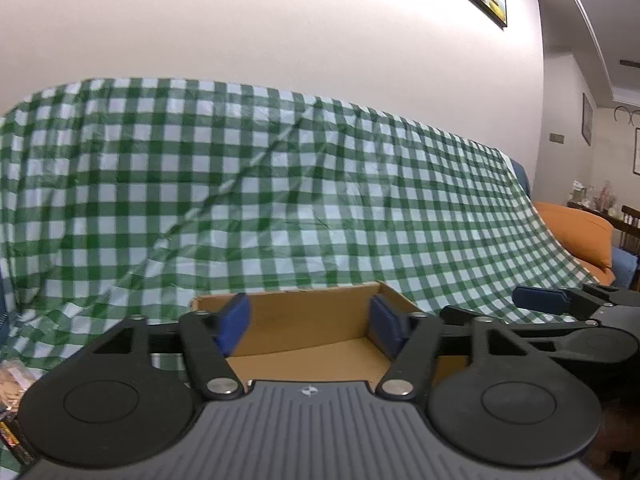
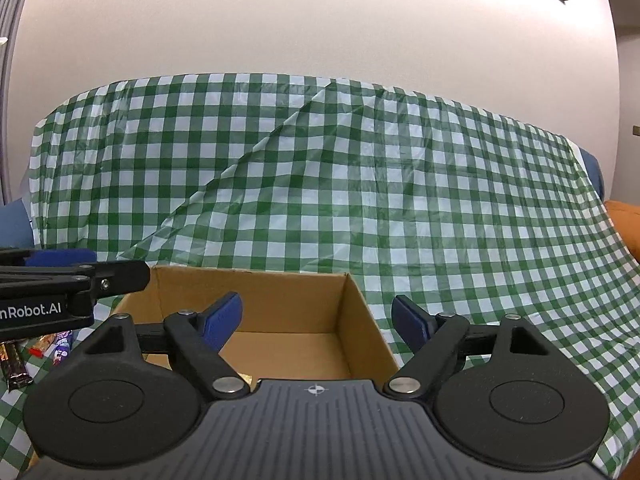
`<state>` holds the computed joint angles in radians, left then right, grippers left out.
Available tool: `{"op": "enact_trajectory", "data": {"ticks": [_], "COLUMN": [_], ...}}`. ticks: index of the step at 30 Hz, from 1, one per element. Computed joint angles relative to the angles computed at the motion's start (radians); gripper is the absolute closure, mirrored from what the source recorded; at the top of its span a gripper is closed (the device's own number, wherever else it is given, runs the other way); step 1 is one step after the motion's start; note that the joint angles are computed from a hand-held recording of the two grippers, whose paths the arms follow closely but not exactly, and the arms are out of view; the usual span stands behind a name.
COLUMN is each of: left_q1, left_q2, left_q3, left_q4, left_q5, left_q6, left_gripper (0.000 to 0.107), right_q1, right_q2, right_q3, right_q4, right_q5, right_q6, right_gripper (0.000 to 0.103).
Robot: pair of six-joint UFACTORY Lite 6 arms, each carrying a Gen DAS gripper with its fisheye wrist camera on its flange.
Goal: Organize snacks
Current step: 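Move both open tools back toward the snack pile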
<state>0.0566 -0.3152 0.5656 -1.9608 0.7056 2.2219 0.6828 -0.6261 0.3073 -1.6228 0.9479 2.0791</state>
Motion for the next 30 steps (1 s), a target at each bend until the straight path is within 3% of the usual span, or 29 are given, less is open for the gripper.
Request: {"op": "enact_trajectory", "data": {"ticks": [1, 5, 9, 12, 15, 16, 18, 20, 22, 23, 30], "left_q1": [0.016, 0.103, 0.207, 0.321, 0.422, 0.446, 0.491, 0.527, 0.546, 0.549, 0.563], "left_q2": [-0.005, -0.01, 0.039, 0.151, 0.267, 0.308, 0.382, 0.452, 0.541, 0.58, 0.693], "left_q3": [-0.006, 0.005, 0.11, 0.262, 0.383, 0.424, 0.484, 0.511, 0.572, 0.622, 0.751], "left_q4": [0.008, 0.149, 0.398, 0.657, 0.748, 0.761, 0.752, 0.712, 0.78, 0.812, 0.838], "left_q5": [0.005, 0.011, 0.022, 0.137, 0.203, 0.204, 0.188, 0.164, 0.114, 0.1, 0.085], "left_q6": [-0.011, -0.142, -0.347, -0.541, -0.525, -0.517, -0.489, -0.459, -0.559, -0.637, -0.765], "left_gripper": [0.023, 0.022, 0.022, 0.019, 0.02, 0.026, 0.047, 0.075, 0.088, 0.09, 0.09], "right_q1": [0.018, 0.073, 0.126, 0.176, 0.229, 0.246, 0.273, 0.289, 0.288, 0.287, 0.313], "right_q2": [0.004, 0.027, 0.069, 0.078, 0.09, 0.094, 0.103, 0.115, 0.135, 0.148, 0.332], "right_q3": [-0.002, 0.0, 0.016, 0.022, 0.029, 0.032, 0.039, 0.046, 0.058, 0.066, 0.186], "right_q4": [0.006, 0.023, 0.042, 0.054, 0.063, 0.065, 0.062, 0.048, 0.019, 0.003, -0.108], "right_q5": [0.015, 0.059, 0.094, 0.122, 0.15, 0.154, 0.154, 0.136, 0.098, 0.081, 0.035], "right_q6": [0.002, 0.016, 0.054, 0.09, 0.128, 0.14, 0.161, 0.181, 0.206, 0.22, 0.304], "right_gripper": [0.02, 0.02, 0.02, 0.022, 0.025, 0.028, 0.035, 0.054, 0.069, 0.073, 0.073]}}
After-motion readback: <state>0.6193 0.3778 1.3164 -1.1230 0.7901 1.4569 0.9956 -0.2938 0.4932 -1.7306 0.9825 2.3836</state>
